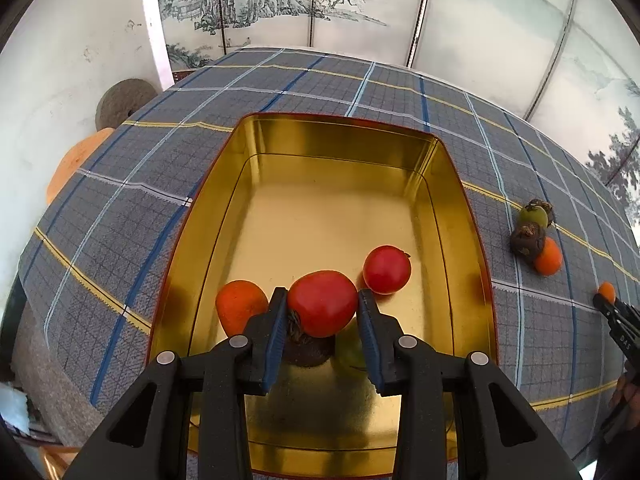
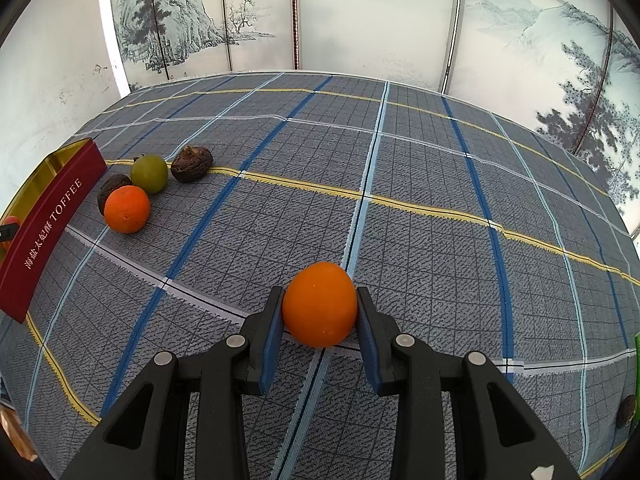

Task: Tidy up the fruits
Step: 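Carry the red tomato into the tin and open the left gripper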

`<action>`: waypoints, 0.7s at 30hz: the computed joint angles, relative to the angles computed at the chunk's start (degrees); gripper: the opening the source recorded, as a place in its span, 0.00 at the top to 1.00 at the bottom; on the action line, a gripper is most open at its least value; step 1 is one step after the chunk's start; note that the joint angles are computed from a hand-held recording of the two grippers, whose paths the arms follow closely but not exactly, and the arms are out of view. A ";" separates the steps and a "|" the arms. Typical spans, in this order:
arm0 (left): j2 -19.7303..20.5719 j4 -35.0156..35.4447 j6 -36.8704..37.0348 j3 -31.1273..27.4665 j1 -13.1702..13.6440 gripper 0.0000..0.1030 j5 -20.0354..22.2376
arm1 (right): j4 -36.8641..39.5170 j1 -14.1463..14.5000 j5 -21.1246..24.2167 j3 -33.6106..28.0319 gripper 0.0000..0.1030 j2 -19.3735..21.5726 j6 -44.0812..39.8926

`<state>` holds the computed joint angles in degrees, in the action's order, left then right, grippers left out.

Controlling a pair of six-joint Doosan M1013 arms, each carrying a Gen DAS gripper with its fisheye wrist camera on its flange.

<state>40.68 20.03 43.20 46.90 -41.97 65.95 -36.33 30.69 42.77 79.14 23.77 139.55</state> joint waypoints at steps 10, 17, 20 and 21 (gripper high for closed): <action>-0.83 -0.81 -0.03 1.04 0.20 0.64 -0.08 | -0.07 0.04 0.08 0.00 0.69 -0.02 0.01; -1.82 -0.90 0.28 2.66 0.21 0.62 -1.55 | 0.56 -0.04 0.83 -0.70 0.70 0.38 0.13; -2.07 -0.17 0.32 3.15 -0.04 0.56 -2.05 | 0.97 0.29 0.57 -1.28 0.70 0.45 -0.39; -2.17 0.03 0.26 3.37 -0.11 0.53 -2.32 | 1.34 0.43 0.32 -1.57 0.70 0.49 -0.88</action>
